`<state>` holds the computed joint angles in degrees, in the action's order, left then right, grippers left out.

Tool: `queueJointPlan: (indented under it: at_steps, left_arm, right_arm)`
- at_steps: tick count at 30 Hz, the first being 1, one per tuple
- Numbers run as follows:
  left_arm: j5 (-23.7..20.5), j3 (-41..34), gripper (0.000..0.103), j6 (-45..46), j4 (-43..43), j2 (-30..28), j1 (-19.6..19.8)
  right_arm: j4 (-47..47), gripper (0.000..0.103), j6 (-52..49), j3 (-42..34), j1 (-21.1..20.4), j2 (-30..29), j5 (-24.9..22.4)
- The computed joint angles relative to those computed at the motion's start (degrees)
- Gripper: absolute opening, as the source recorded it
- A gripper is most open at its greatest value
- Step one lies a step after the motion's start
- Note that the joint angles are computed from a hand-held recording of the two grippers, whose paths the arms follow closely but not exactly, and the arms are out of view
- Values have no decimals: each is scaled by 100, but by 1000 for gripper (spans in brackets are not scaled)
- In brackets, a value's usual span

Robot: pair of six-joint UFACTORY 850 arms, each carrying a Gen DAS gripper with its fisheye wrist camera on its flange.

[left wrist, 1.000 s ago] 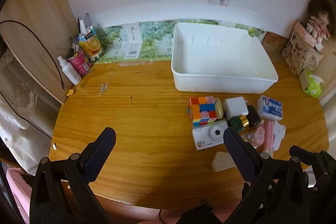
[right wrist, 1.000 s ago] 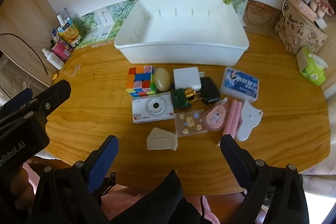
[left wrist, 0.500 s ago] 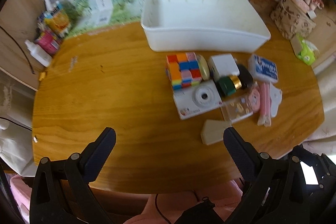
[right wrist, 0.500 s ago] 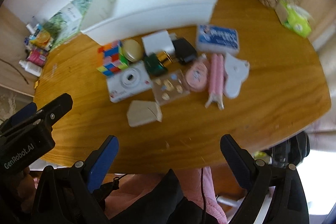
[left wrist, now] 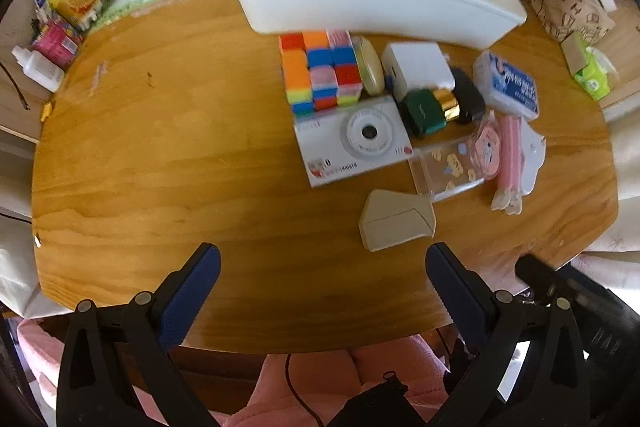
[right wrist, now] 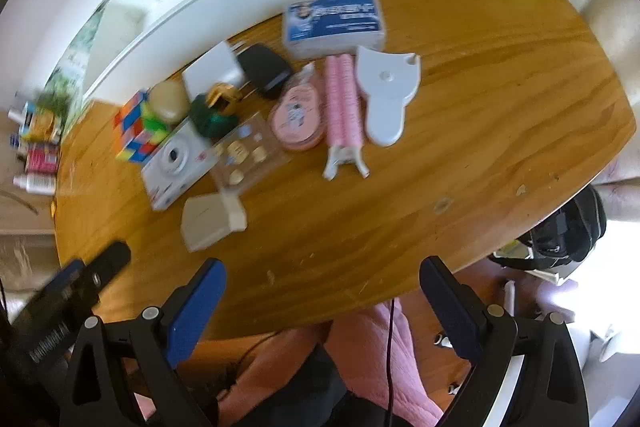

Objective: Organize rigid objects
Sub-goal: 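Grasp the beige triangular box with the left gripper while the right grasps pink rollers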

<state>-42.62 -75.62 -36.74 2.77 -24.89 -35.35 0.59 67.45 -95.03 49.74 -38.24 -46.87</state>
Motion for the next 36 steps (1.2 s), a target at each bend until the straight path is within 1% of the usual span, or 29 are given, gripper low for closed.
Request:
queueJointPlan:
  at_steps: [1, 3, 5, 8, 9, 12, 14, 18, 22, 24, 30, 32, 33, 34, 36]
  left_arm:
    - [-38, -39, 102, 17, -63, -61, -10]
    - [-95, -112, 102, 67, -194, -175, -28]
    - [-184, -217, 102, 143, -325, -305, -47]
    - [-247, -359, 102, 162, -442, -483, -81]
    - [-285, -415, 102, 127, -448, -550, -93]
    - [-321, -499, 102, 40, -520, -670, -92]
    - [-302, -514, 102, -30, -566, -723, -83]
    - [-305, -619, 101, -90, -712, -842, -19]
    - [-295, -633, 101, -217, -867, -909, 44]
    - [-273, -638, 101, -250, -900, -934, 59]
    - [-331, -658, 89, -287, -1020, -1044, 159]
    - [-365, -680, 83, -255, -1148, -1079, 191]
    - [-350, -655, 82, -204, -1256, -1081, 220]
    - [-347, -635, 78, -168, -1326, -1089, 244]
    - [-342, -603, 73, -108, -1433, -1109, 295]
  right_arm:
    - [69, 94, -21, 71, -43, 14, 93]
    - [246, 92, -128, 193, -134, 15, 290]
    - [510, 92, -325, 305, -235, -20, 429]
    - [931, 82, -707, 439, -360, -57, 576]
    - [1101, 81, -915, 451, -409, -99, 603]
    - [1333, 78, -1308, 363, -511, -261, 554]
    - [1393, 74, -1518, 235, -570, -395, 498]
    - [1382, 72, -1826, -70, -655, -648, 411]
    - [1101, 64, -2014, -616, -688, -949, 70]
    - [1021, 59, -2106, -875, -712, -1094, -97]
    - [780, 47, -2410, -2159, -807, -1802, -918]
    - [712, 41, -2457, -2353, -783, -1927, -1052]
    - [710, 38, -2496, -2468, -792, -1989, -1120]
    - [691, 31, -2547, -2638, -805, -2080, -1202]
    - [711, 30, -2618, -2735, -816, -2132, -1265]
